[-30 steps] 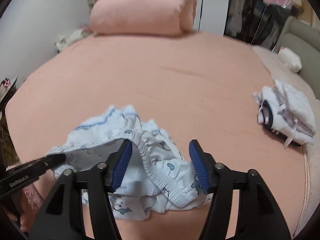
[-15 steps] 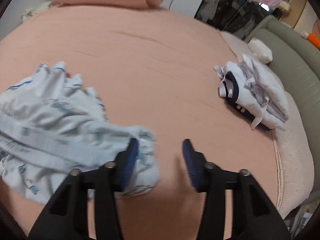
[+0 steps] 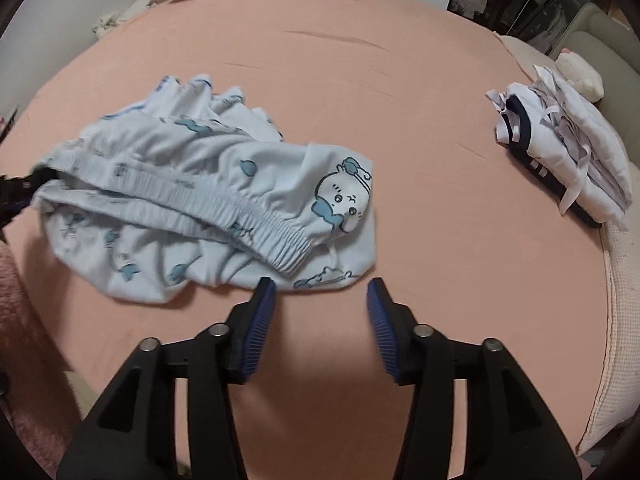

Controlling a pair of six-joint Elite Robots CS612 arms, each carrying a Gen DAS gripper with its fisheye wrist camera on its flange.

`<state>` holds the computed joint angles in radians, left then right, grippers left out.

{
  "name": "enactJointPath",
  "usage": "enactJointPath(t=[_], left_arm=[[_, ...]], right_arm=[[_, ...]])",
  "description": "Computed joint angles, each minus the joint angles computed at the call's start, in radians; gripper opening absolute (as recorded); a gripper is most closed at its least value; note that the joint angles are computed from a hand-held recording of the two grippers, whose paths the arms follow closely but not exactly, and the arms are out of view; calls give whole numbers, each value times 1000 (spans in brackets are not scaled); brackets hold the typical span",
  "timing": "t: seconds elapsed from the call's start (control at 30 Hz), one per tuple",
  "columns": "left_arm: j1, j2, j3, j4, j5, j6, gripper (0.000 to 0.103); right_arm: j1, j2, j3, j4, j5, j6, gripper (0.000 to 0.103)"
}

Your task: Fold clothes

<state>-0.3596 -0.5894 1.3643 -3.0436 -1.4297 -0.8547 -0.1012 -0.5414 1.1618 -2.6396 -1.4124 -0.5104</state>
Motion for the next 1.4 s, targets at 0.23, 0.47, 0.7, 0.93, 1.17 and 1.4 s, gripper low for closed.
enactJointPath(t=[0.23, 0.47, 0.7, 0.93, 1.17, 1.4], left_arm=[[18, 12, 0, -83, -71, -36, 25], [24, 23, -22, -79, -96, -37, 26], [2, 5, -32, -112, -50, 111, 12], [11, -23, -186, -87, -34, 316, 12], [-33, -107, -221, -315, 74, 587, 14], [-68, -139, -55, -174, 43, 520, 15]], right_arm=[[-25, 36, -74, 18, 117, 261, 52], [-23, 40, -88, 39, 123, 198, 52], [10, 102, -220, 98, 54, 130, 10], [-3, 42, -257, -105, 91, 122, 9], [-51, -86, -203, -426, 236, 340, 9], [-77, -199, 45, -482, 219, 330, 9]])
